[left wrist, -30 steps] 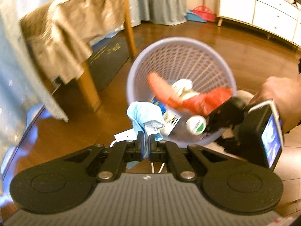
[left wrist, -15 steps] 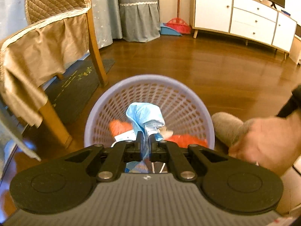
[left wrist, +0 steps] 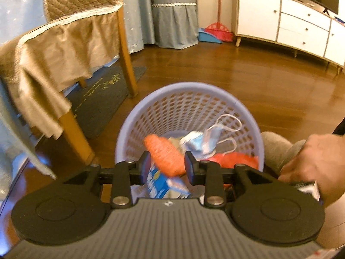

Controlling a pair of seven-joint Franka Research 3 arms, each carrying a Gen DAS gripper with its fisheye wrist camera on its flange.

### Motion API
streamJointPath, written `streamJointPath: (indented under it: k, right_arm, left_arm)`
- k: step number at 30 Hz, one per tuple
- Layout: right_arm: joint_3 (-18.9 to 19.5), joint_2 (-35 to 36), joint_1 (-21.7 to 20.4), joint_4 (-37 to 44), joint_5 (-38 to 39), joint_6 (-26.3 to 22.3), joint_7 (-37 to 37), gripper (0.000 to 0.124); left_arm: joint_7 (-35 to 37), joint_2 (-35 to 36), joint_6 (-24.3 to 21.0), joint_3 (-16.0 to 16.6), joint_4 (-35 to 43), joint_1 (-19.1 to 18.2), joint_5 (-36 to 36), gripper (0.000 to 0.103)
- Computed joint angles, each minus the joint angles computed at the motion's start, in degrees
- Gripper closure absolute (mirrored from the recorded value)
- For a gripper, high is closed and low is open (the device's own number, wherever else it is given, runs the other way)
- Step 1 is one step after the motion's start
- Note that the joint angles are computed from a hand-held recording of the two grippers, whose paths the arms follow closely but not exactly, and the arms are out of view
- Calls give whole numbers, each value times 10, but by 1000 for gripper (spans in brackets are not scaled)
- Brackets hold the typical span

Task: Collect trash
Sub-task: 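Open the left gripper to drop the mask into the basket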

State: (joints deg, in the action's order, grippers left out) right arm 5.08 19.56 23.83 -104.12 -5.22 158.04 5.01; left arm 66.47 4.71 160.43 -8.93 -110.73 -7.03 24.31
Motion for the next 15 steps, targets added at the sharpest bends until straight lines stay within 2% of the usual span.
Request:
streamJointPath:
  k: [15]
  right_arm:
    - [0, -9, -1, -16, -2, 8, -4, 114]
  left_arm:
    - [-88, -99, -41, -2, -131, 25, 63, 73]
